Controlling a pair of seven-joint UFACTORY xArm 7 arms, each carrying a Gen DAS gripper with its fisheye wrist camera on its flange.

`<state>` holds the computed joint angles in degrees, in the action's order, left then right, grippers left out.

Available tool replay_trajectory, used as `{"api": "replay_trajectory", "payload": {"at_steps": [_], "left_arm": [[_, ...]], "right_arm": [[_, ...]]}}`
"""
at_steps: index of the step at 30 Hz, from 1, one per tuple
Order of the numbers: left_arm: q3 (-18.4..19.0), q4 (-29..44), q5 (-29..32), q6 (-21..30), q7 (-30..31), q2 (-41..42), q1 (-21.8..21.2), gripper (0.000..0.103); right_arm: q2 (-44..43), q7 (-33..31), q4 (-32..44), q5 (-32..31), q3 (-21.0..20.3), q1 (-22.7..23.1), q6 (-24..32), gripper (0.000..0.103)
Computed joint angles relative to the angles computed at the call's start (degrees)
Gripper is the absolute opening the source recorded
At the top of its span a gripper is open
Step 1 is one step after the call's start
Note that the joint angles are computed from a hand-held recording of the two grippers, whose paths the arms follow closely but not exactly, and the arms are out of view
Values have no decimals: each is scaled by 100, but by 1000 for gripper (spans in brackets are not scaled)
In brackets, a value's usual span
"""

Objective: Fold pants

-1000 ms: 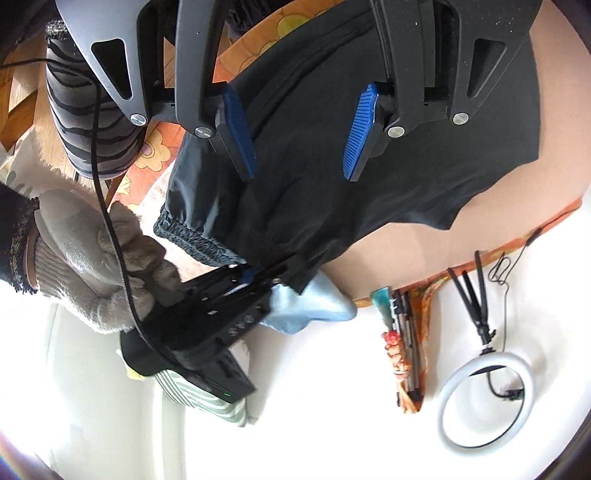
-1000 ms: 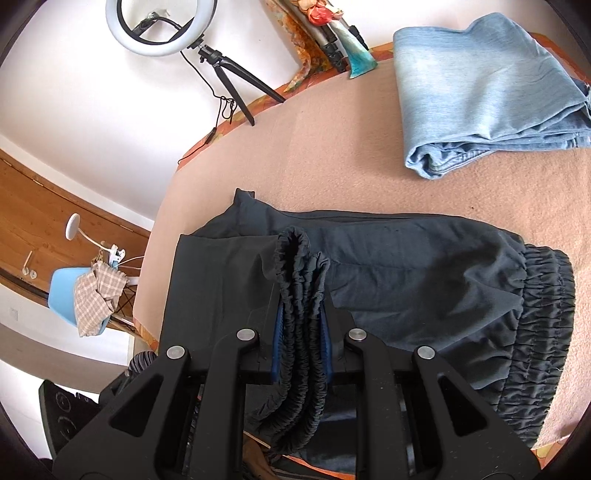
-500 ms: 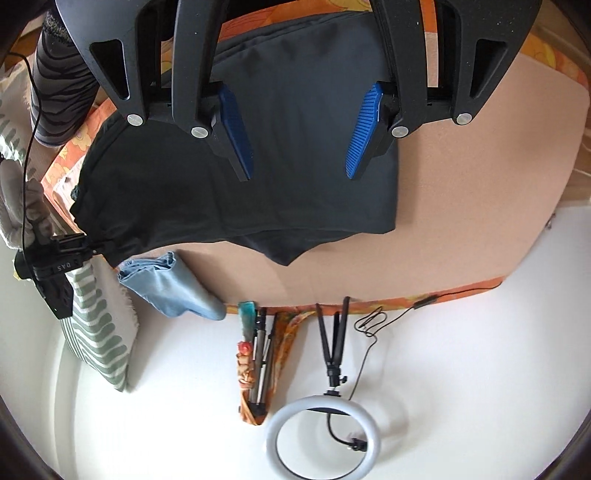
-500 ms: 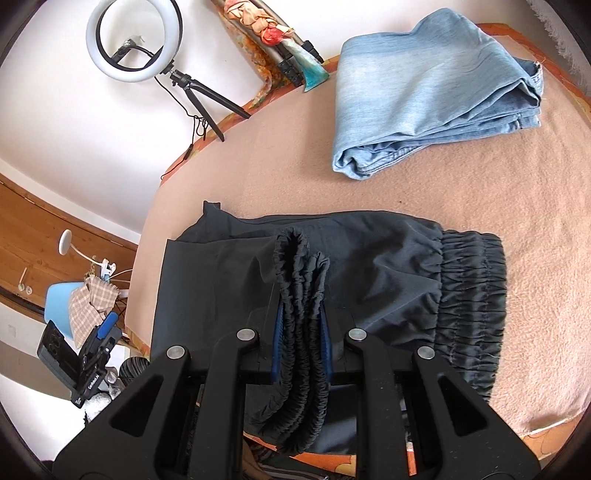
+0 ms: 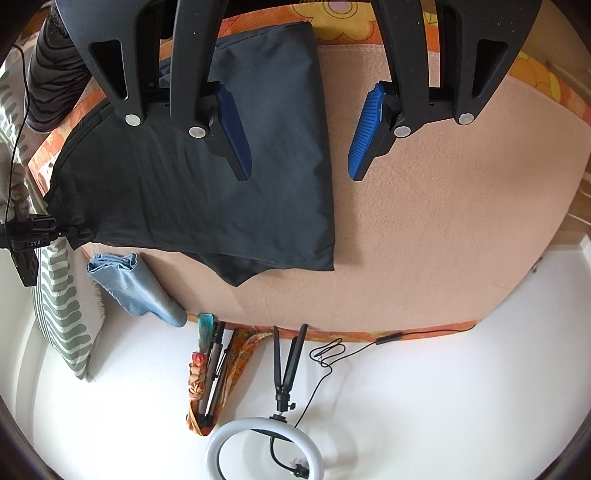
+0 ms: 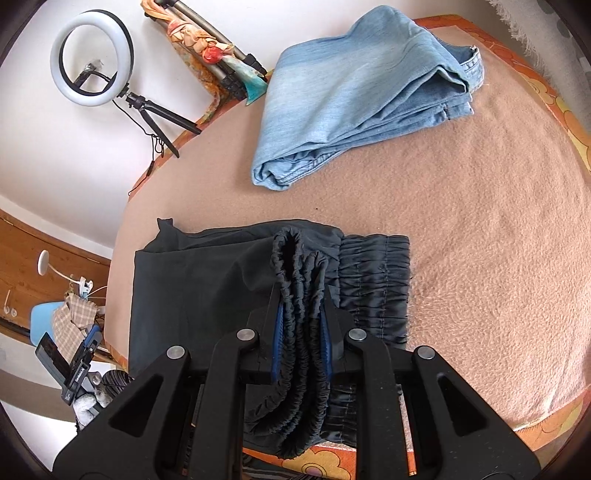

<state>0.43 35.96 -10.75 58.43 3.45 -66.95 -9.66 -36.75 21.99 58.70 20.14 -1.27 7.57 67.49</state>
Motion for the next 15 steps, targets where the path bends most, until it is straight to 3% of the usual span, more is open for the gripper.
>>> {"api": "replay_trajectory", "payload": {"at_steps": [14, 15], "left_arm": [[257, -324, -11, 522, -146, -172, 267, 53], [270, -355, -33, 555, -148, -184, 270, 53]], "right_arm": [[124, -60, -84, -253, 95, -48, 20, 18], [128, -56, -61, -250, 92, -48, 23, 22]]}}
